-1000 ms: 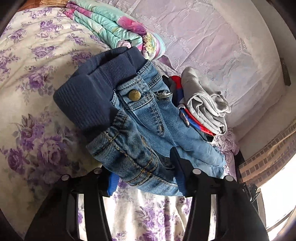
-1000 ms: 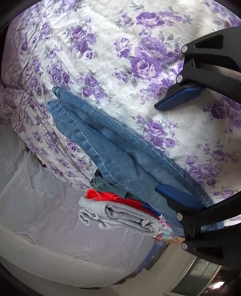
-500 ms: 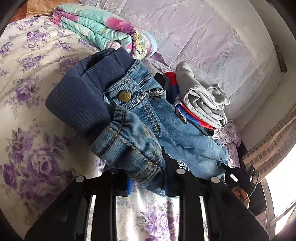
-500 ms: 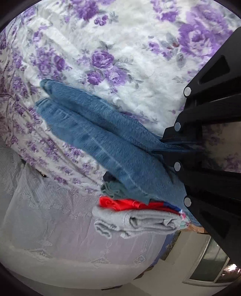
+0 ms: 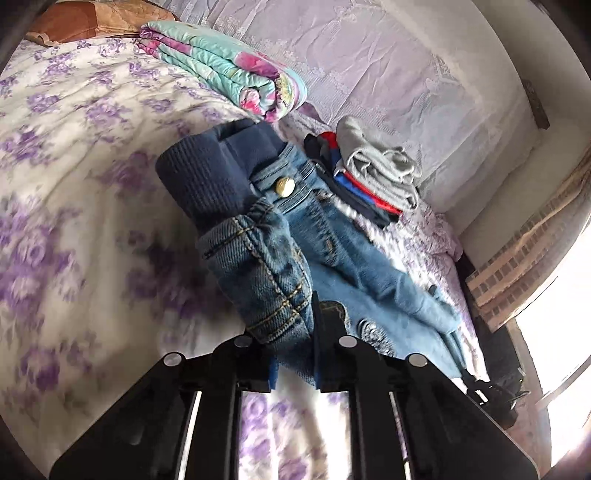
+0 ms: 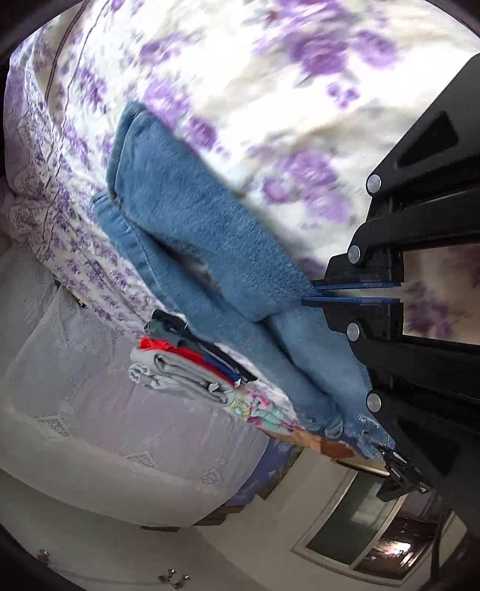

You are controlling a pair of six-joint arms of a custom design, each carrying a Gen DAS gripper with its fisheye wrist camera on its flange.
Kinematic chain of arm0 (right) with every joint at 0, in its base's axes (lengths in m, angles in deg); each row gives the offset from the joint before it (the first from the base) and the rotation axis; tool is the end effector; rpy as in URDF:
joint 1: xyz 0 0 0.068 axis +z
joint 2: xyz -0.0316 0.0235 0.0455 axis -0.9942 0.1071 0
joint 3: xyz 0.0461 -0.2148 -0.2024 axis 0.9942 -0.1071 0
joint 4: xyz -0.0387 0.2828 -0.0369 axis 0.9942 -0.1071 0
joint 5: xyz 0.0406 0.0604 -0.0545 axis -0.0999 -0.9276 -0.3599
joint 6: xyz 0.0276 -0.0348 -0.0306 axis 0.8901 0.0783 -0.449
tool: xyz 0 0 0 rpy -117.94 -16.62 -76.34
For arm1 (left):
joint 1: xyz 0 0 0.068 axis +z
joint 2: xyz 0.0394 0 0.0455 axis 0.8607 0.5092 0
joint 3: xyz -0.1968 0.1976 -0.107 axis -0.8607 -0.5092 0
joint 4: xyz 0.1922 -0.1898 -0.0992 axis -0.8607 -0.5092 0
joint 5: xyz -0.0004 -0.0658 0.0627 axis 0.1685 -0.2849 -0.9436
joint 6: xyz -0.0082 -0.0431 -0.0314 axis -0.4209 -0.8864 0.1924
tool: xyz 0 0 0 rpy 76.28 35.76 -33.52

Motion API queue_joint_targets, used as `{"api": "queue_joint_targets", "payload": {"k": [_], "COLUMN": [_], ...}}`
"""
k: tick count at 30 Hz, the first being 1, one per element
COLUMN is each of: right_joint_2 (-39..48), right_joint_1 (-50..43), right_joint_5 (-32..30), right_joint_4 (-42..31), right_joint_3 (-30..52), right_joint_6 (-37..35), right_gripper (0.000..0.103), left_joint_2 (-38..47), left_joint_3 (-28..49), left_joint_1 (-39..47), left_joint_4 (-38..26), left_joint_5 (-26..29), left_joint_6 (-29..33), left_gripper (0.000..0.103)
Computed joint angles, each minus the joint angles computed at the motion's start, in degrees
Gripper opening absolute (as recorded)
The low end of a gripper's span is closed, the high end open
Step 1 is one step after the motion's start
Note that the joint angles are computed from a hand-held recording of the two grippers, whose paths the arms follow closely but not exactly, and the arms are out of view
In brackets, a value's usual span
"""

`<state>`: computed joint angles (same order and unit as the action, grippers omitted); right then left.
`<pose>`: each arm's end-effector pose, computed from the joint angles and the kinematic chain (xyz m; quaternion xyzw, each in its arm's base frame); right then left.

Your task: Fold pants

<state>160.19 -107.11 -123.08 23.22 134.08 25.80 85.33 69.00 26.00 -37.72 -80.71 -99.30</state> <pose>0.3877 -0.1325 0.1333 -0.0321 0.8503 0.4307 0.3006 0.1767 -0.0976 0.1451 -0.3137 0.8106 -0.1978 0.4533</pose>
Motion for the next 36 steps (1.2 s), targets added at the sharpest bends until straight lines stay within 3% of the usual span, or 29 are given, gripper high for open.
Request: {"api": "queue_joint_targets", "payload": {"k": [3, 6, 8, 9, 11, 14, 17, 19, 20, 21, 23, 25, 26, 27, 28, 29, 30, 32, 36], "right_joint_2": [0.3, 0.4, 1.3, 2.8, 5.4, 6.1, 6.1, 6.9, 7.3, 7.6, 5.7, 1.2, -0.7, -1.7, -2.6, -3.6, -4.5, -1.6, 4.4], "right_joint_1": [-1.5, -1.7, -2.2, -2.5, -3.6, -3.0, -1.0, 0.6, 1.3, 1.9, 2.1, 2.4, 2.3, 1.9, 0.6, -1.0, -2.6, -4.2, -3.5], "right_joint_5": [0.1, -1.4, -1.3, -3.1, -7.4, -9.1, -6.8, -4.7, -4.1, -3.7, -2.7, 1.1, 2.5, 4.0, 4.8, 4.3, 4.2, 3.9, 3.5], "right_joint_4": [3.4, 1.1, -0.9, -2.9, -6.7, -3.9, 3.1, 5.2, 6.3, 8.7, 13.4, 13.7, 10.2, 5.9, 3.3, 5.4, 8.9, 6.2, 6.8], "right_joint_3": [-1.3, -0.2, 0.8, 2.5, 5.1, 6.3, 6.6, 7.6, 8.0, 8.0, 5.6, 2.9, 2.7, 3.4, 3.2, 1.4, -0.5, 2.3, 6.7], "right_joint_6": [2.5, 1.9, 3.6, 4.4, 4.9, 11.1, 19.4, 22.2, 23.5, 25.7, 27.4, 22.4, 17.8, 14.4, 12.7, 14.3, 17.1, 16.9, 22.6], "right_gripper": [0.000, 0.002, 0.010, 0.021, 0.026, 0.042, 0.044, 0.035, 0.018, 0.009, 0.008, 0.008, 0.012, 0.026, 0.043, 0.067, 0.068, 0.067, 0.049], "left_joint_2": [3.5, 1.4, -1.9, -5.4, -11.7, -22.1, -28.1, -26.2, -23.5, -19.3, -10.9, -2.5, 1.2, 3.6, 6.3, 8.2, 9.9, 11.5, 13.4], "left_joint_3": [-3.3, -2.8, -3.0, -3.6, -3.6, -1.8, -1.2, 0.1, 1.0, 2.4, 5.0, 7.6, 8.3, 8.3, 8.4, 8.6, 8.3, 7.7, 8.4], "left_joint_1": [-1.1, -0.3, -1.2, -2.3, -5.5, -13.3, -15.2, -13.2, -12.0, -10.4, -7.2, -4.3, -2.5, -1.1, 0.0, 0.3, 0.2, -0.3, -1.4], "left_joint_4": [6.9, 4.5, 1.1, -1.3, -8.2, -24.1, -27.8, -23.3, -20.3, -16.7, -10.9, -7.7, -6.1, -4.0, -2.1, -1.3, 0.5, 2.4, 2.4], "left_joint_5": [-0.8, 0.2, -0.2, -1.2, -6.1, -19.3, -21.8, -18.7, -17.1, -15.0, -9.9, -5.8, -3.1, -0.7, 1.1, 1.1, 0.4, -0.8, -2.7], "left_joint_6": [-2.3, -2.8, -3.2, -3.2, -4.7, -9.8, -8.9, -3.5, -0.8, 2.0, 6.4, 7.7, 7.5, 7.5, 7.5, 7.7, 8.5, 10.1, 11.7], "left_gripper": [0.012, 0.015, 0.019, 0.021, 0.035, 0.044, 0.044, 0.044, 0.045, 0.047, 0.059, 0.060, 0.060, 0.060, 0.060, 0.060, 0.060, 0.060, 0.063]}}
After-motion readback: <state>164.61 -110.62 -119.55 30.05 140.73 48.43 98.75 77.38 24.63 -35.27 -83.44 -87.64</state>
